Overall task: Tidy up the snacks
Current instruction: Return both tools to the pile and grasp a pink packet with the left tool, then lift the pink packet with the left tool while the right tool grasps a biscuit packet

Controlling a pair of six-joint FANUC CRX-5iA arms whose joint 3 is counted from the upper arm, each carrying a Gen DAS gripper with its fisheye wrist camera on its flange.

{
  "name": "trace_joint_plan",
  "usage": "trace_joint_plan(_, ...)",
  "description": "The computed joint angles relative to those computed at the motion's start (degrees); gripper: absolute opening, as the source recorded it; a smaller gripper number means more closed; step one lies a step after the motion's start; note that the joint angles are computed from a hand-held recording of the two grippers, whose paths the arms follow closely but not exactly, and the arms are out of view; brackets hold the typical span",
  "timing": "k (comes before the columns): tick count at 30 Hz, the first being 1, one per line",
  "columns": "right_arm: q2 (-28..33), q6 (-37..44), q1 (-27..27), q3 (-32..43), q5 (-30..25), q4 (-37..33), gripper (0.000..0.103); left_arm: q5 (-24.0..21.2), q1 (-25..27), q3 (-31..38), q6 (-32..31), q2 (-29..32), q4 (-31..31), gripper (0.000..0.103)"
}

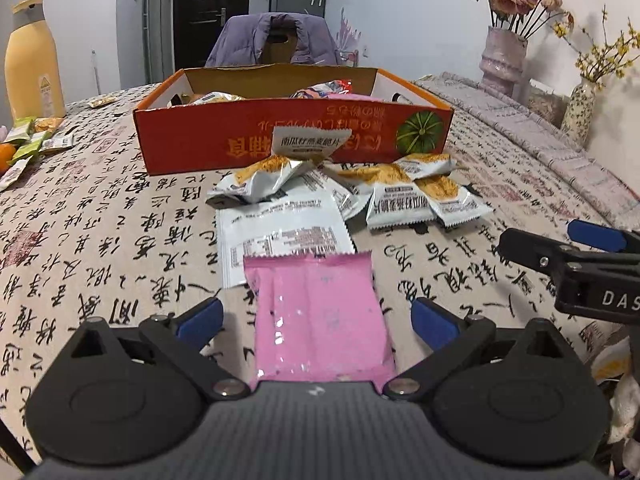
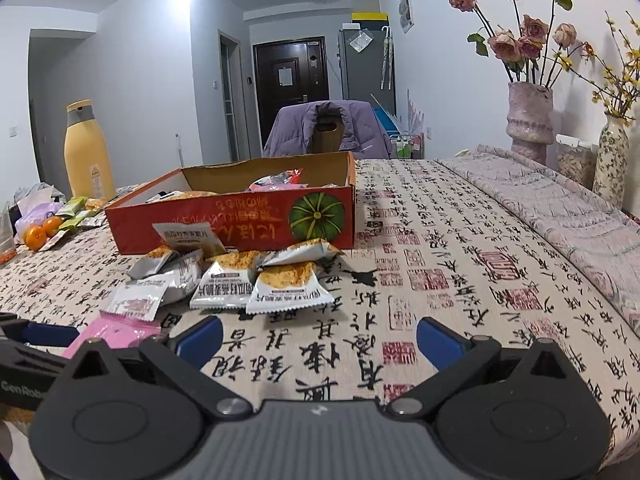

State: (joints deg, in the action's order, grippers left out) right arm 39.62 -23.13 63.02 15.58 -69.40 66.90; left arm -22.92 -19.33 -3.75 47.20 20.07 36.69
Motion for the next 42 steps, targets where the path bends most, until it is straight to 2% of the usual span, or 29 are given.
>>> trace_joint_plan(4,-0.03,-0.53,0.30,-0.31,0.07,0.16,0.103,1.49,-0.21,-0.61,2.71,-0.67,-2.63,0.090)
trace_joint_plan(7,-0.03,-0.70,0.42,-0.38,0.08,0.21,0.103,2.32,-0.21,-1.02,3.63,-1.06,-3.37,0.079)
trace_joint_plan(9,0.03,-0.67,0.48,-0.30,0.07,0.19,0.103,3.08,-0.32,-2.18,1.10,-1.50,-0.86,0.063)
trace_joint_plan(13,0.07,-0.54,0.49,-0.25,0.31,0.25,0.103,3.87,-0.53,-3.69,-2.86,-2.03,2.55,0.063)
trace_joint_plan(17,-0.29,-1.18,0.45,-1.08,1.51,0.90,0.103,4.67,-0.87,-5.94,-9.30,-2.81,9.33,0.063)
trace_joint_plan(20,-1.34,-3.23,0.12,-3.38,3.84,3.55,0.103,7.36,-2.29,-9.37,-20.13,-4.10,21.15,0.063)
trace_joint_plan(23,-0.92,-2.16,-0.05,-2.66,3.67,4.04,0.103,10.64,-4.42,-11.65,-30.62,-4.98,33.22,0.063)
trace_joint_plan(25,-0.74,-0.93,-0.29,-2.03,3.88,3.88,0.103,12.04,-5.41,-12.06,-35.03,-5.15,38.54,0.063)
trace_joint_plan(29,0.42,3.05,-1.10,0.99,2.69,2.49,0.103,13.95,-6.27,-11.27,-38.60,-4.63,43.72,0.063)
trace_joint_plan(34,1.58,5.93,-3.39,4.81,2.54,0.13,0.101,17.22,-8.99,-10.69,-49.45,-4.14,56.54,0.063)
trace_joint_plan(36,2.93,9.29,-4.43,8.04,2.23,-2.50,0.098,17.62,-9.36,-10.35,-51.32,-3.92,58.73,0.063)
trace_joint_plan(38,4.69,13.51,-5.43,11.96,1.94,-5.79,0.089,17.79,-9.48,-10.10,-52.34,-3.70,59.98,0.063)
trace_joint_plan(42,7.34,18.81,-7.04,17.34,2.38,-10.64,0.081,17.34,-9.03,-9.69,-51.88,-3.26,59.60,0.063)
